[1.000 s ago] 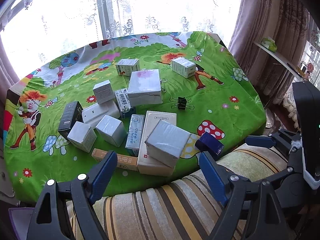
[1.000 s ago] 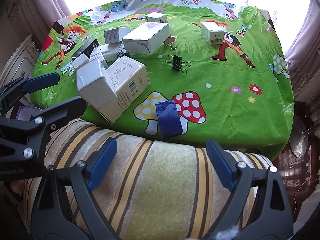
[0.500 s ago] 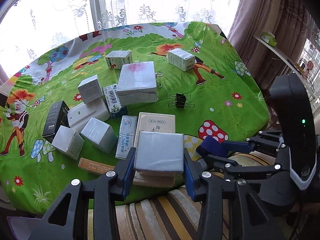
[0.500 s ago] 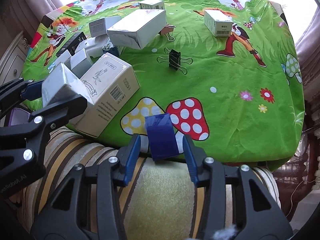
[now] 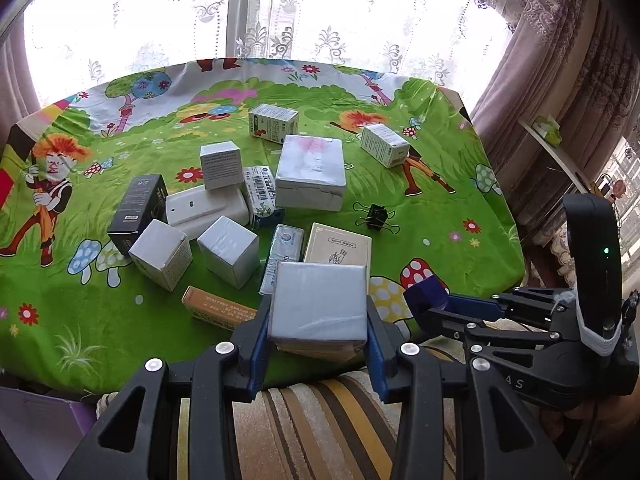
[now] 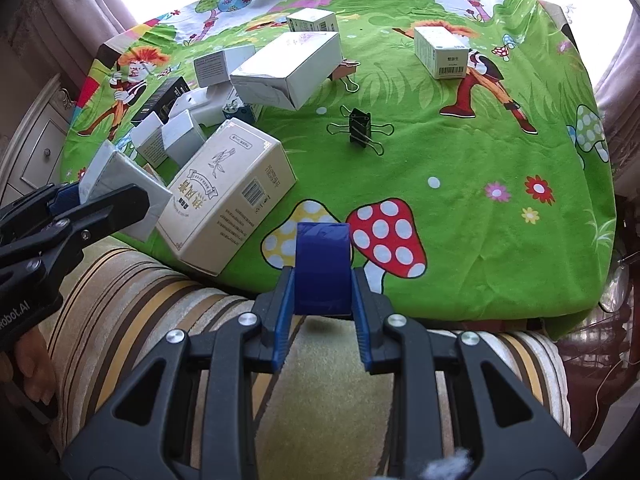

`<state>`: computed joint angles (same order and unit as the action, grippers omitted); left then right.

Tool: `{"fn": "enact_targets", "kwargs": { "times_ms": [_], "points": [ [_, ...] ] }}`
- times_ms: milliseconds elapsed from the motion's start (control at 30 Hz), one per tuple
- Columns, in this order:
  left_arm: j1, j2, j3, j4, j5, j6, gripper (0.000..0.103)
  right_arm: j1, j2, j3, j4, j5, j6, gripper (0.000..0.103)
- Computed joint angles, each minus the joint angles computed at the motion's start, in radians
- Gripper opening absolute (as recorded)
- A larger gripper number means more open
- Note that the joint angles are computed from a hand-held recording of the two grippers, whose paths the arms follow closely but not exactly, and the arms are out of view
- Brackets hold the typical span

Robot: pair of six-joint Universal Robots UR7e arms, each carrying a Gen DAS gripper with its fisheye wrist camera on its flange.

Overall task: Organize rigid objects
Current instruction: 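Carry both items to the purple box and release them inside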

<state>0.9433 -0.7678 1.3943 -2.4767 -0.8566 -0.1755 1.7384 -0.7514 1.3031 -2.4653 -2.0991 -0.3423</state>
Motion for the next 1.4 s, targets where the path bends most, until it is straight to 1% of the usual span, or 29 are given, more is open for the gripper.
{"fn": "enact_targets", "kwargs": {
  "times_ms": [133,267,433,500,667,833,1000,1133,1233,1400],
  "points": [
    [-0.003,-0.051,0.063,-0.033,0.02,-0.05,0.041,0.017,-0.021,0.03,-0.054,-0.008,-0.026,0.032],
    [-0.005,-0.109,0.133,-0.063,0.044,-0.104,0.041,0.036,-0.038,0.053,-0.069,0.005,-0.037,0.032],
    [-0.005,-0.191,0.226,-0.09,0.099,-0.173,0.041,0.066,-0.051,0.079,-0.085,0.037,-0.078,0.032],
    [-0.004,-0.227,0.258,-0.083,0.127,-0.213,0.041,0.079,-0.052,0.08,-0.08,0.053,-0.094,0.032],
    [0.013,-0.326,0.332,0.002,0.203,-0.369,0.041,0.111,-0.034,0.052,-0.009,0.101,-0.143,0.032],
    [0.036,-0.429,0.417,0.069,0.242,-0.526,0.041,0.151,0.011,0.005,0.062,0.136,-0.198,0.032],
    [0.049,-0.504,0.472,0.125,0.273,-0.624,0.041,0.194,0.074,-0.054,0.135,0.183,-0.254,0.032],
    [0.064,-0.544,0.498,0.168,0.279,-0.687,0.041,0.223,0.138,-0.117,0.235,0.227,-0.257,0.032],
    [0.074,-0.567,0.518,0.197,0.274,-0.727,0.041,0.244,0.185,-0.154,0.287,0.254,-0.281,0.032],
    [0.094,-0.602,0.553,0.215,0.256,-0.78,0.041,0.269,0.268,-0.238,0.406,0.261,-0.264,0.032]
  ]
}}
